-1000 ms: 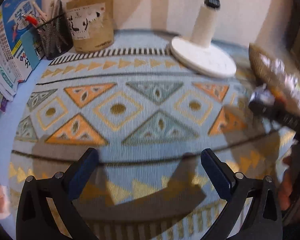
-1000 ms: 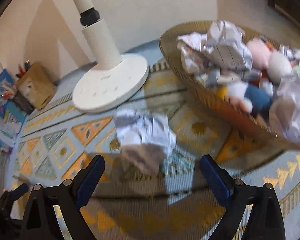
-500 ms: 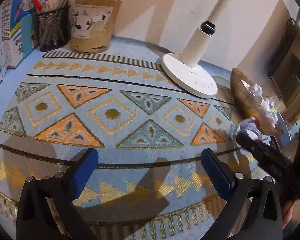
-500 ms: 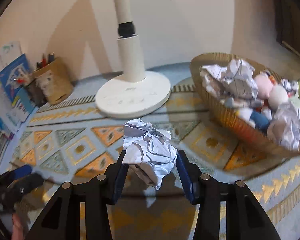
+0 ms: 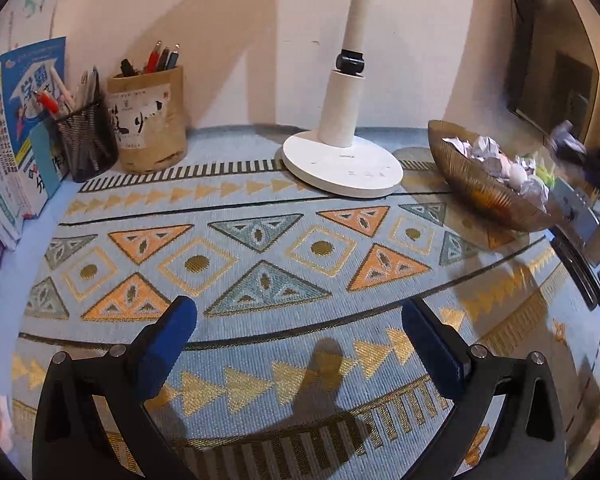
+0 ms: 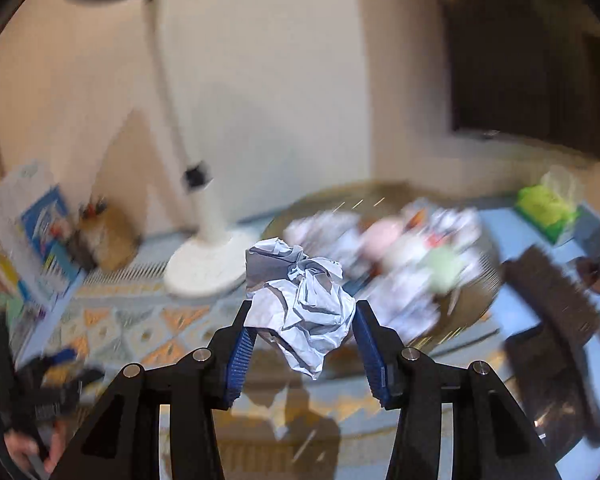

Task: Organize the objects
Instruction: 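Carry the paper over the glass bowl and open the right gripper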

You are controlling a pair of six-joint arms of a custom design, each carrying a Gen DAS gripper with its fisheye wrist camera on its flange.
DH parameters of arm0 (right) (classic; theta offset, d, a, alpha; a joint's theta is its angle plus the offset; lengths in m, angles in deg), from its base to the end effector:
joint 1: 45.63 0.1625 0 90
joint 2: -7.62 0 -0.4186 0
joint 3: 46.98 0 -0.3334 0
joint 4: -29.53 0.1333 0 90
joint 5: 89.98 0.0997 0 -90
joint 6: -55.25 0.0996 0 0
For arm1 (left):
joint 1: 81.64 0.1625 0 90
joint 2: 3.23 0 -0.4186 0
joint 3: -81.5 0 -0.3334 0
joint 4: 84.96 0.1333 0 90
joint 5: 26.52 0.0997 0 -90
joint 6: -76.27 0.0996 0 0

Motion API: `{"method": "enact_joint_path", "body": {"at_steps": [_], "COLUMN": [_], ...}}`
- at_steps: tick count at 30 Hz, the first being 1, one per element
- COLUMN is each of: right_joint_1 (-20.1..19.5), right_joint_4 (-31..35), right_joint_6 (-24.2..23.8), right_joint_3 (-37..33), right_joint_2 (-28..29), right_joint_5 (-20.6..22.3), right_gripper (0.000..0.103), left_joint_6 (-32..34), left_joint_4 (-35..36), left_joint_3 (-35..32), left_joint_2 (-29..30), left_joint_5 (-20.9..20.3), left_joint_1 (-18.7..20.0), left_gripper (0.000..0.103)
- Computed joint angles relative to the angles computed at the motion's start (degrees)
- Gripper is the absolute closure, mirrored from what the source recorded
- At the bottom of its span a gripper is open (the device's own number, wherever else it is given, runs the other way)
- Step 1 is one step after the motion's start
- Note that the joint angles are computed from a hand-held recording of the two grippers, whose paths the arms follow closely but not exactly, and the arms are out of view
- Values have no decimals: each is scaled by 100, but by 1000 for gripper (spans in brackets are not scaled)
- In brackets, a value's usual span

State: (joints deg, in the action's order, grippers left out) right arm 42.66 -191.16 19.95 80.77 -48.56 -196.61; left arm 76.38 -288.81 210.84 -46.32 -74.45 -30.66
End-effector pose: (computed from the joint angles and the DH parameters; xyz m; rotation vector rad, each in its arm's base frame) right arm 0.0907 -0.4744 0.2306 0.4851 -2.2712 1.1375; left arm -0.1280 -0.4756 0.0964 0.6054 2.3979 -0.8856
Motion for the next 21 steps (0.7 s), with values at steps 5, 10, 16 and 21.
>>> {"method": "enact_joint_path", "body": {"at_steps": [5, 10, 16, 21], "right_joint_1": [-112, -305, -409, -356], "right_joint_4": [1272, 2249, 2944, 2459], "right_joint_6": [630, 1090, 1476, 1387], "right_joint_3": [-1173, -2440, -3012, -2100], "right_joint_2": [15, 474, 588, 87], "right_joint_5": [-121, -134, 47, 52], "right_gripper": [55, 55, 36, 36], "left_joint_6": [-528, -604, -526, -603], "left_joint_4": [587, 445, 664, 724], "left_joint_3": [-122, -124, -171, -184], "left_joint_2": [-507, -360, -269, -320], "left_joint_5": [-1536, -1270, -1074, -1143], "left_joint_1": [609, 510, 396, 459], "left_gripper": [1, 1, 1, 1]}}
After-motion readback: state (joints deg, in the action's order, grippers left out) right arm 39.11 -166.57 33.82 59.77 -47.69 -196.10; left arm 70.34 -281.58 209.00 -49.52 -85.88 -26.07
